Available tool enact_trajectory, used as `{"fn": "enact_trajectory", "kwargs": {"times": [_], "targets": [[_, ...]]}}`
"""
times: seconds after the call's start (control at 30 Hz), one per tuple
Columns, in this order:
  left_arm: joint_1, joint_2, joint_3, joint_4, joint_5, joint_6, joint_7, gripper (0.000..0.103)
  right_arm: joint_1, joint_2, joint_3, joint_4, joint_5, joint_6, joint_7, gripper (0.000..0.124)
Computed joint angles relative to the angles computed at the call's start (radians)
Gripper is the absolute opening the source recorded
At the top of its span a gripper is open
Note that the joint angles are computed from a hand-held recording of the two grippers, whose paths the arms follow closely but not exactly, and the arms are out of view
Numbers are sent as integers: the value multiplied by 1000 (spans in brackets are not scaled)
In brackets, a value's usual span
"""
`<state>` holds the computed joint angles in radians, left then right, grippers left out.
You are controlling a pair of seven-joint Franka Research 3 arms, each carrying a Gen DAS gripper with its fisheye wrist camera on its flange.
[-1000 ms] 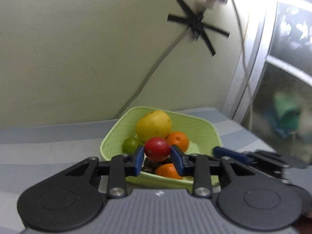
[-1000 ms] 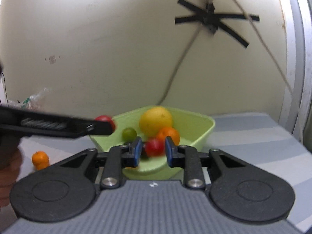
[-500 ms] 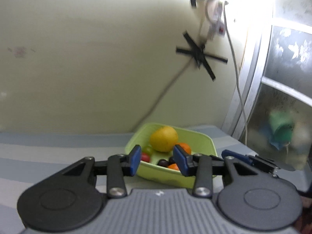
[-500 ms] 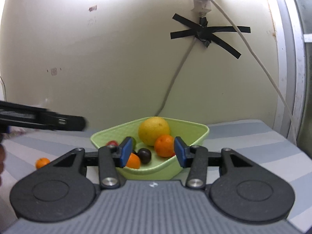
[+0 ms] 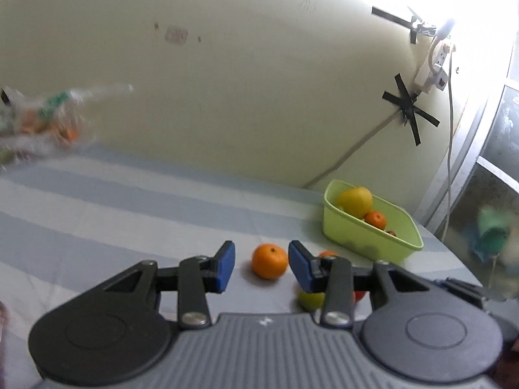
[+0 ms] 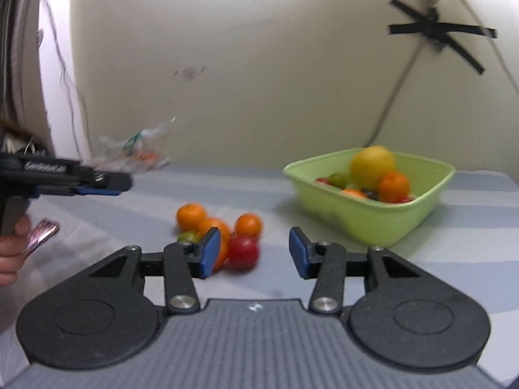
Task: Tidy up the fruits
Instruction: 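Grasp a green cherry tomato with the left tool while the right tool grasps a red one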
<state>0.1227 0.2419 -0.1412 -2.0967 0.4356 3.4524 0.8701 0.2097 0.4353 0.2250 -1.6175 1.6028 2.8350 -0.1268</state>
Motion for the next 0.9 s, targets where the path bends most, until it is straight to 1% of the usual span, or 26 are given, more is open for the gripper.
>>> {"fn": "enact_trajectory", "kwargs": {"times": [0.07, 0.1, 0.13, 0.17, 0.2, 0.27, 0.33, 0.4, 0.47, 0.53, 0.57, 0.6, 0.63, 0.67, 0.7, 0.73, 0.8, 0.83, 0.87, 0.9], "targets": [[92, 41, -93, 51, 75, -35, -62, 41, 23, 10, -8, 3, -72, 23, 45, 49], [147, 67, -152, 81, 110, -57, -86, 43, 30, 17, -10, 9, -110, 35, 75, 49], [186, 87, -196, 100, 130, -69, -97, 44, 28, 17, -7, 7, -135, 42, 95, 49], [204, 103, -220, 117, 135, -82, -98, 44, 29, 23, -7, 11, -171, 44, 128, 49], [206, 115, -229, 134, 129, -97, -94, 44, 30, 27, -6, 12, -207, 51, 159, 49], [181, 115, -208, 125, 108, -78, -75, 44, 26, 35, -2, 17, -271, 56, 218, 48], [173, 98, -195, 93, 119, -43, -56, 43, 1, 32, 23, 9, -279, 46, 218, 48], [144, 73, -160, 53, 139, -14, -33, 41, -12, 32, 39, 4, -287, 39, 200, 48], [149, 62, -162, 30, 200, 6, -26, 41, -13, 38, 45, 10, -316, 37, 193, 48], [128, 52, -143, 20, 235, -4, -12, 40, -10, 49, 47, 21, -352, 38, 192, 48], [128, 53, -146, 22, 255, -17, -7, 40, -8, 55, 46, 28, -375, 37, 201, 48], [156, 61, -176, 31, 285, -32, -17, 40, -6, 61, 44, 33, -401, 35, 216, 47], [204, 72, -227, 43, 318, -48, -33, 40, -1, 68, 39, 41, -435, 34, 239, 47], [259, 88, -287, 56, 346, -64, -47, 40, -11, 74, 51, 48, -438, 34, 235, 46], [324, 110, -361, 71, 369, -85, -52, 40, -13, 78, 53, 54, -455, 32, 247, 45], [378, 129, -425, 80, 376, -105, -44, 40, -14, 81, 51, 60, -478, 25, 264, 40], [452, 161, -517, 88, 377, -129, -11, 40, -20, 81, 49, 67, -520, -2, 305, 39], [463, 168, -534, 89, 372, -135, 7, 40, -34, 80, 59, 67, -515, -12, 307, 39], [462, 171, -537, 90, 363, -140, 23, 39, -44, 79, 64, 68, -512, -22, 312, 39], [453, 172, -531, 91, 353, -147, 37, 36, -49, 78, 65, 69, -513, -31, 321, 39]]}}
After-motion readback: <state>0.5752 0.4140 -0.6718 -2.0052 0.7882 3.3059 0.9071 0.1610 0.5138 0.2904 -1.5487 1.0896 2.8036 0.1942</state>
